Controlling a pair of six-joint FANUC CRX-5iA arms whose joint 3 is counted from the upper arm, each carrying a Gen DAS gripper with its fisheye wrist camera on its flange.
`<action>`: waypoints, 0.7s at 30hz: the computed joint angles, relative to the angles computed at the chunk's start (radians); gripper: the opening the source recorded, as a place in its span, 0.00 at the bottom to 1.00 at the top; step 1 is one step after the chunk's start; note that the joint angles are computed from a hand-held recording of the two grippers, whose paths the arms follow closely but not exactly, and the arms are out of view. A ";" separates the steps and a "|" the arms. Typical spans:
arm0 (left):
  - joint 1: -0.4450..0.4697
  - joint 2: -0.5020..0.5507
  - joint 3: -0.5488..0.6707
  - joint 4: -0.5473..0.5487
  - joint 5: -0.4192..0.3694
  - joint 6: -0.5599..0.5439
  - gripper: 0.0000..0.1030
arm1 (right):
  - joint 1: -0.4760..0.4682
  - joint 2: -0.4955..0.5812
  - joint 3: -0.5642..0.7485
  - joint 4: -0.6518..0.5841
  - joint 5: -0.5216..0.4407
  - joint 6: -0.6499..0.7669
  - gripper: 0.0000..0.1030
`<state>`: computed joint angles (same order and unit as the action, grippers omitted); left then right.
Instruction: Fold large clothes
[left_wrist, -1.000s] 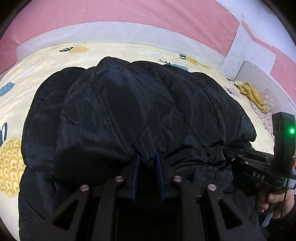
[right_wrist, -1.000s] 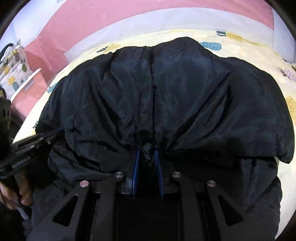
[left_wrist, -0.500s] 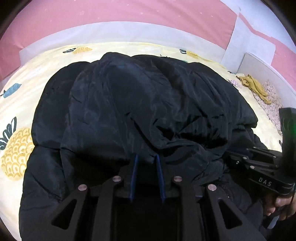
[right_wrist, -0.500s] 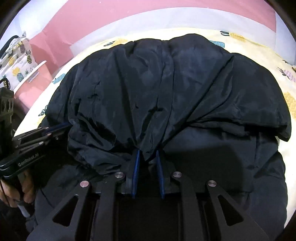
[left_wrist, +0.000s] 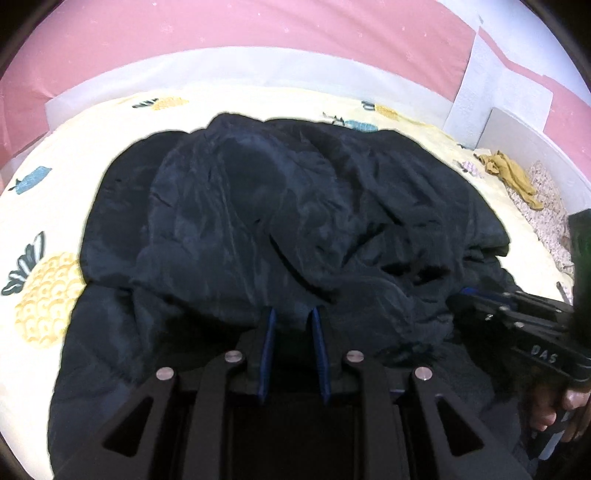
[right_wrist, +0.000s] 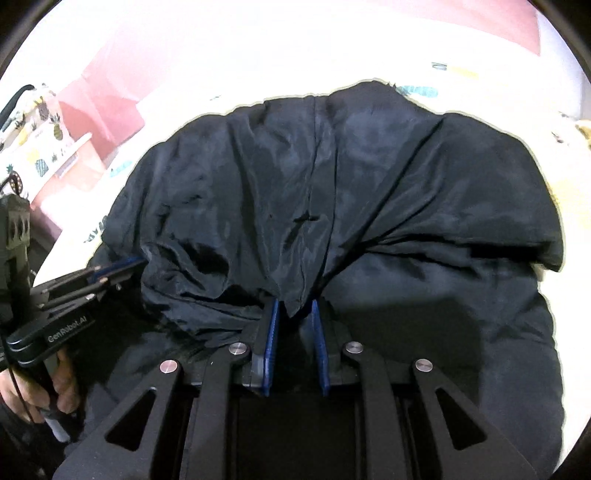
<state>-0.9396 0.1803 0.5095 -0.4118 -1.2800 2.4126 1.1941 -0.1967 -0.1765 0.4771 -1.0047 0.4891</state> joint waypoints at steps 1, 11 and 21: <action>-0.019 -0.002 0.011 -0.020 -0.022 0.010 0.21 | 0.024 -0.025 -0.019 0.034 -0.008 -0.025 0.19; -0.210 -0.094 -0.028 -0.166 -0.087 0.172 0.34 | 0.340 -0.248 -0.200 0.288 -0.196 -0.324 0.36; -0.403 -0.140 -0.052 -0.295 -0.222 0.337 0.39 | 0.651 -0.363 -0.312 0.357 -0.481 -0.591 0.37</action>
